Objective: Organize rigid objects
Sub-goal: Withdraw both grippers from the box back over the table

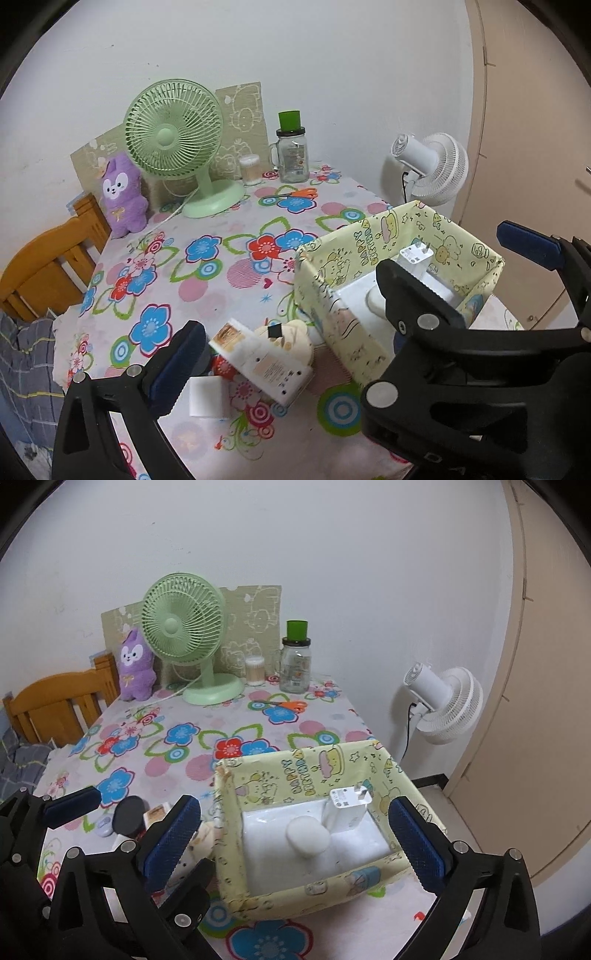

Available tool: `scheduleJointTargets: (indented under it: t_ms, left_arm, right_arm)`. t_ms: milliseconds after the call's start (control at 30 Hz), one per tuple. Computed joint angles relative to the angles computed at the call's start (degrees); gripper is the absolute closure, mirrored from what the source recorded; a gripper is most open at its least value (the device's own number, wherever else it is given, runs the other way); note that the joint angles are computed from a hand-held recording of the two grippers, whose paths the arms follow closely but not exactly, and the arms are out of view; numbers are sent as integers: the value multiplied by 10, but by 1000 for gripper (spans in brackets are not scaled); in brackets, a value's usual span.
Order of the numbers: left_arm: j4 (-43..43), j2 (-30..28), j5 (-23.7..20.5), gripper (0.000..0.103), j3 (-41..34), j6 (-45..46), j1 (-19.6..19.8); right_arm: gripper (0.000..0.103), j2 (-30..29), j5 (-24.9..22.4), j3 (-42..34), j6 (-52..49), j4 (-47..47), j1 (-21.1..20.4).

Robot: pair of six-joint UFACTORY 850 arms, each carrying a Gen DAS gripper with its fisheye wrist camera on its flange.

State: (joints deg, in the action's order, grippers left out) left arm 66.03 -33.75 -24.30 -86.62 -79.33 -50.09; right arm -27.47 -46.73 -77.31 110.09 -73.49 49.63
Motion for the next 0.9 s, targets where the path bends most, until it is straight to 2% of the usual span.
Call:
scheduleJointTargets:
  t_ms: [900]
  left_arm:
    - [150, 85, 8, 0, 142, -159, 11]
  right_arm:
    - [0, -32, 18, -30, 35, -10, 49]
